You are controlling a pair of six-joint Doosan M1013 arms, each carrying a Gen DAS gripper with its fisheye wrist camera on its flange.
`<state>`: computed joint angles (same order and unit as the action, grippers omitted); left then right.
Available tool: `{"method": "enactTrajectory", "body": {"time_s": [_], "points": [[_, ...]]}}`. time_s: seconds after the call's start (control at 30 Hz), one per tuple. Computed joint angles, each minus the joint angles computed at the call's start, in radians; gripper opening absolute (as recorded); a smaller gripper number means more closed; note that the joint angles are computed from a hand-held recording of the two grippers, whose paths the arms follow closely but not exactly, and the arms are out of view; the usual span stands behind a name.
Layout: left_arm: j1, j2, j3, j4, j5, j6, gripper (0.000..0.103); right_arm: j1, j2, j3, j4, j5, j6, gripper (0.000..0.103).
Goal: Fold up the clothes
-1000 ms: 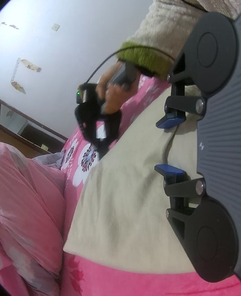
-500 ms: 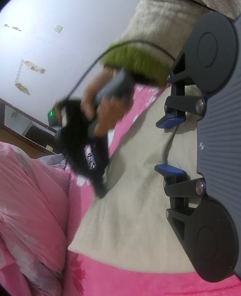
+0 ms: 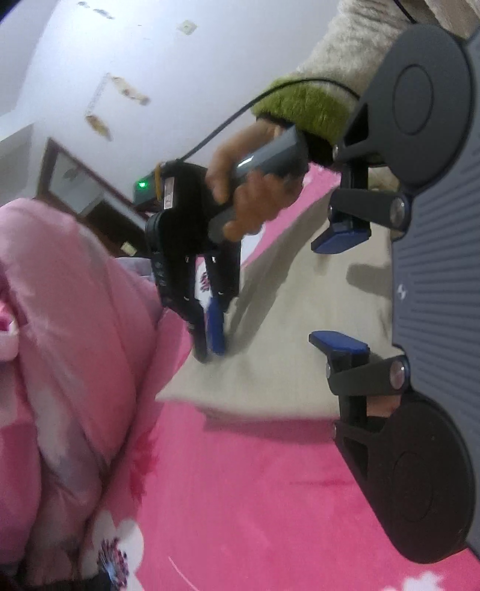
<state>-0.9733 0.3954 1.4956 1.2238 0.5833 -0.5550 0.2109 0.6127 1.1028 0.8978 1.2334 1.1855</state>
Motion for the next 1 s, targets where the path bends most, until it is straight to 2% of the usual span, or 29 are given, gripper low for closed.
{"method": "enactTrajectory", "body": {"time_s": [0.07,0.1,0.2,0.3,0.4,0.47,0.6,0.67,0.73,0.8,0.93,1.0], "points": [[-0.010,-0.005,0.003,-0.007,0.043,0.009,0.048,-0.010,-0.036,0.030,-0.007,-0.045,-0.014,0.020],[-0.014,-0.006,0.003,-0.008,0.061,0.013,0.048,-0.025,-0.065,0.060,0.001,-0.039,-0.053,0.020],[-0.016,-0.006,0.002,-0.022,0.078,0.037,0.046,-0.081,-0.149,0.152,0.055,0.030,-0.167,0.020],[-0.012,-0.002,-0.012,-0.076,0.096,0.106,0.041,-0.108,-0.220,0.251,0.052,0.072,-0.252,0.020],[-0.008,0.001,-0.024,-0.114,0.117,0.117,0.032,-0.103,-0.270,0.364,0.023,0.057,-0.310,0.020],[0.000,-0.003,-0.016,-0.131,0.117,0.100,0.018,-0.107,-0.300,0.438,0.021,0.034,-0.338,0.018],[0.009,-0.018,0.010,-0.122,0.099,0.040,0.015,-0.137,-0.369,0.510,0.015,0.038,-0.400,0.018],[0.009,-0.025,0.017,-0.113,0.104,0.017,0.021,-0.135,-0.400,0.527,0.018,-0.005,-0.464,0.019],[0.001,-0.028,0.014,-0.106,0.144,0.014,0.033,-0.126,-0.420,0.540,0.051,-0.048,-0.543,0.019],[-0.008,-0.034,0.014,-0.097,0.177,0.006,0.038,-0.105,-0.434,0.559,0.077,-0.098,-0.632,0.019],[-0.026,-0.056,0.043,-0.059,0.181,-0.048,0.054,-0.061,-0.462,0.593,0.055,-0.194,-0.786,0.019],[-0.033,-0.064,0.057,-0.044,0.176,-0.077,0.056,-0.036,-0.477,0.616,0.045,-0.259,-0.863,0.024]]}}
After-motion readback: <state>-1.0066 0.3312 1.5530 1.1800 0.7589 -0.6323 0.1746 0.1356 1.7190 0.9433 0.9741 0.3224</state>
